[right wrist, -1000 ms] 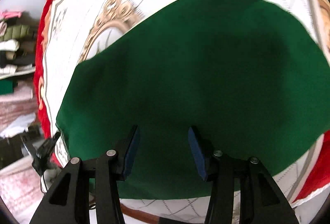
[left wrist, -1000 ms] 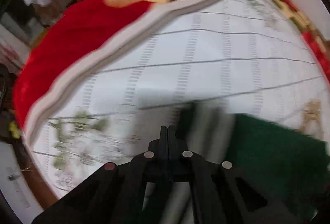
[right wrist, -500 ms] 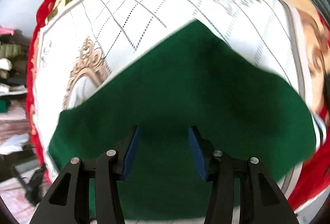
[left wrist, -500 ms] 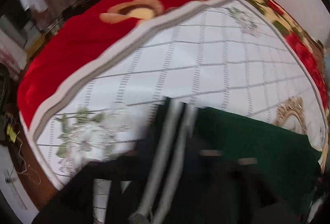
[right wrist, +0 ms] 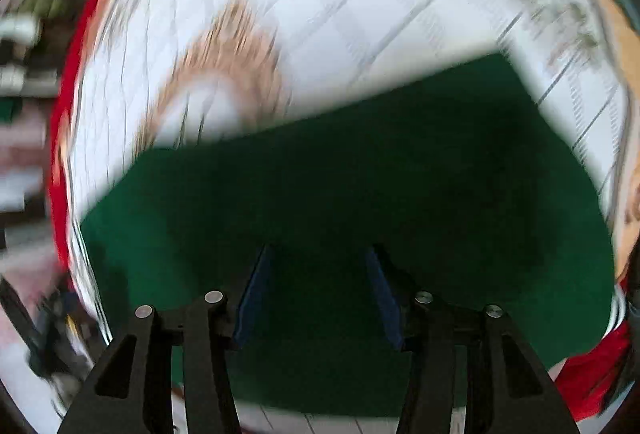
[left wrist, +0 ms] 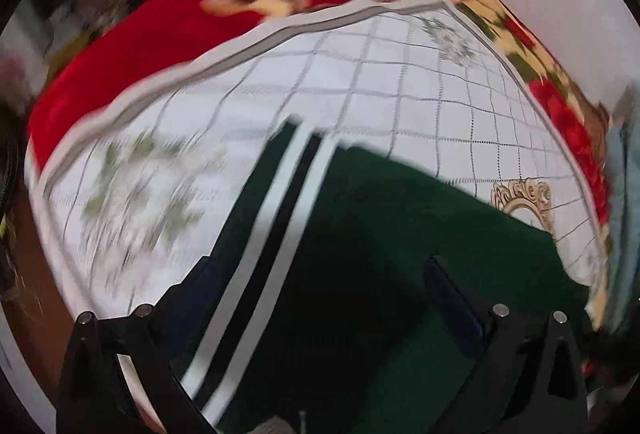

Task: Fold large clothes

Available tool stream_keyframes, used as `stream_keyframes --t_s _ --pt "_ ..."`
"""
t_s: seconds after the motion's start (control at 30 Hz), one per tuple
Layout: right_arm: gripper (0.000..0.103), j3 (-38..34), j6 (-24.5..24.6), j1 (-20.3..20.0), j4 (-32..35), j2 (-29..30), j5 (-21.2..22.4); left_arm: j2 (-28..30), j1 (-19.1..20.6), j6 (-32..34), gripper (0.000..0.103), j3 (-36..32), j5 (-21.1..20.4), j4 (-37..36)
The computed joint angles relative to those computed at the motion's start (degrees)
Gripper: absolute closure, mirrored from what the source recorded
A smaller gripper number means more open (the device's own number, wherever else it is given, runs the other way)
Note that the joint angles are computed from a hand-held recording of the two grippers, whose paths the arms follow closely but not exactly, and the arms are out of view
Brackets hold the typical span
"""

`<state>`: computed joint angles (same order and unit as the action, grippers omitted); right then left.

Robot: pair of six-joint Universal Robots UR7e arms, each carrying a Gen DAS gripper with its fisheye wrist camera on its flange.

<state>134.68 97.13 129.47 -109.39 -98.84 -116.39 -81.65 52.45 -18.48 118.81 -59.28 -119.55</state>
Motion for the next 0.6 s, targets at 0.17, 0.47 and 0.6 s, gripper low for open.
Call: stream_keyframes --t_s 0.17,0.47,0.6 --pt "0.065 0.5 -1.8 -1.4 0.0 6.0 1.1 -12.2 -0.4 -15.5 0.0 3.9 0.7 14.9" --pt "0.064 4.1 -0.3 1.4 -2.1 -0.4 1.1 -17.2 8.0 -25.3 0.009 13.6 -8.5 0.7" --pt "0.064 5.1 -0.3 1.4 -1.9 -2.5 1.1 -15.1 4.2 -24.3 0.037 16.5 0.0 -8.2"
